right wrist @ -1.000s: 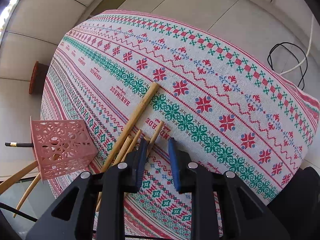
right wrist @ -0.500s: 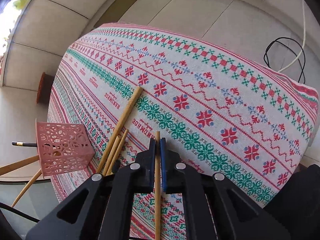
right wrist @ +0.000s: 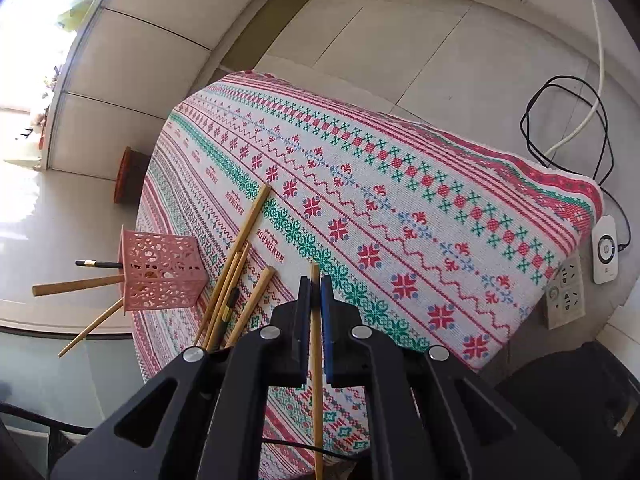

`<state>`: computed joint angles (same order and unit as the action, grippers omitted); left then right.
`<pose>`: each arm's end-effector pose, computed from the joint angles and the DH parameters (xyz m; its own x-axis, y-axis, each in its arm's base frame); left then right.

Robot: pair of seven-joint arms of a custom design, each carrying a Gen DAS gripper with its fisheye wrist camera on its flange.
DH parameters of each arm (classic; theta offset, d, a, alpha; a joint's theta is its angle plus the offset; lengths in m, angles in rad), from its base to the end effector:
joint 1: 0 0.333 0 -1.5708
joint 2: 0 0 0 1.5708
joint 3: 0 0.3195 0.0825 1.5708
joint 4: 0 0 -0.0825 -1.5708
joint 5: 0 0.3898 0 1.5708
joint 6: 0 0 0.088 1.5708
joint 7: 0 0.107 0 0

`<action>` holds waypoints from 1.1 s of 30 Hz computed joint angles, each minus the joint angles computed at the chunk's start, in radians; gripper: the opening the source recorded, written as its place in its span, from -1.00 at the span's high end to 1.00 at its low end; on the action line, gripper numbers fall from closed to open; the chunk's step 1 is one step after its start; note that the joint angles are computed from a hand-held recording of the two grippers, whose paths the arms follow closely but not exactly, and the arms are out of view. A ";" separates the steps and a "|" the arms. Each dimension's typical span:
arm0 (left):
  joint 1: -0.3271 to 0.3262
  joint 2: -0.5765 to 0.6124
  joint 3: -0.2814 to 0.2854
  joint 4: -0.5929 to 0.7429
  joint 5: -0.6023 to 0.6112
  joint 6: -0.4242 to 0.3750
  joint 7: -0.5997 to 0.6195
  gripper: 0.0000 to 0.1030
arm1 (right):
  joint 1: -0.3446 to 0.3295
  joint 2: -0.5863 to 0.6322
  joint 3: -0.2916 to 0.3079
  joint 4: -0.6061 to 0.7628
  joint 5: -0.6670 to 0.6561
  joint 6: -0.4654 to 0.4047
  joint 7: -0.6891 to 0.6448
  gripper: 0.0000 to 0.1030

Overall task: Organize utensils
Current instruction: 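Grasp another chopstick with the right tool while the left tool grasps one from the pile, then lift both chopsticks upright and carry them over the pink holder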

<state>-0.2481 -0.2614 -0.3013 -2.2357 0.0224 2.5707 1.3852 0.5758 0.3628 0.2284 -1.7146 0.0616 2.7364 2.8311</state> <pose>0.4405 -0.2829 0.5402 -0.3841 -0.9233 0.0059 -0.7677 0.3159 -0.5575 0.5055 0.4921 0.4602 -0.3889 -0.6788 -0.6228 -0.8419 0.5365 -0.0590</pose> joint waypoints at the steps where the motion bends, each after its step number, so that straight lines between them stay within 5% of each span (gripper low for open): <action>1: -0.001 0.034 -0.003 0.025 0.015 -0.023 0.023 -0.18 | -0.006 -0.018 0.006 -0.028 0.007 0.020 -0.011 0.90; 13: -0.097 0.417 0.027 0.392 0.165 -0.231 0.153 -0.12 | -0.070 -0.146 0.041 -0.249 0.121 0.208 -0.079 0.90; 19: -0.122 0.592 0.056 0.651 0.077 -0.442 0.240 0.20 | -0.081 -0.152 0.049 -0.255 0.158 0.222 -0.122 0.90; 23: -0.141 0.626 0.080 0.721 0.082 -0.516 0.230 0.73 | -0.071 -0.155 0.041 -0.254 0.146 0.227 -0.116 0.90; 27: -0.151 0.538 0.095 0.581 0.126 -0.408 0.174 0.87 | -0.046 -0.162 0.018 -0.248 0.096 0.222 -0.075 0.90; 33: -0.122 0.217 0.076 0.170 0.245 -0.091 -0.070 0.88 | -0.003 -0.175 -0.014 -0.213 -0.030 0.220 -0.027 0.90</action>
<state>-0.3698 -0.0439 -0.2252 -2.0660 0.2671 2.4798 1.3149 0.5730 0.1883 0.2143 -1.9278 0.0314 2.9568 2.8043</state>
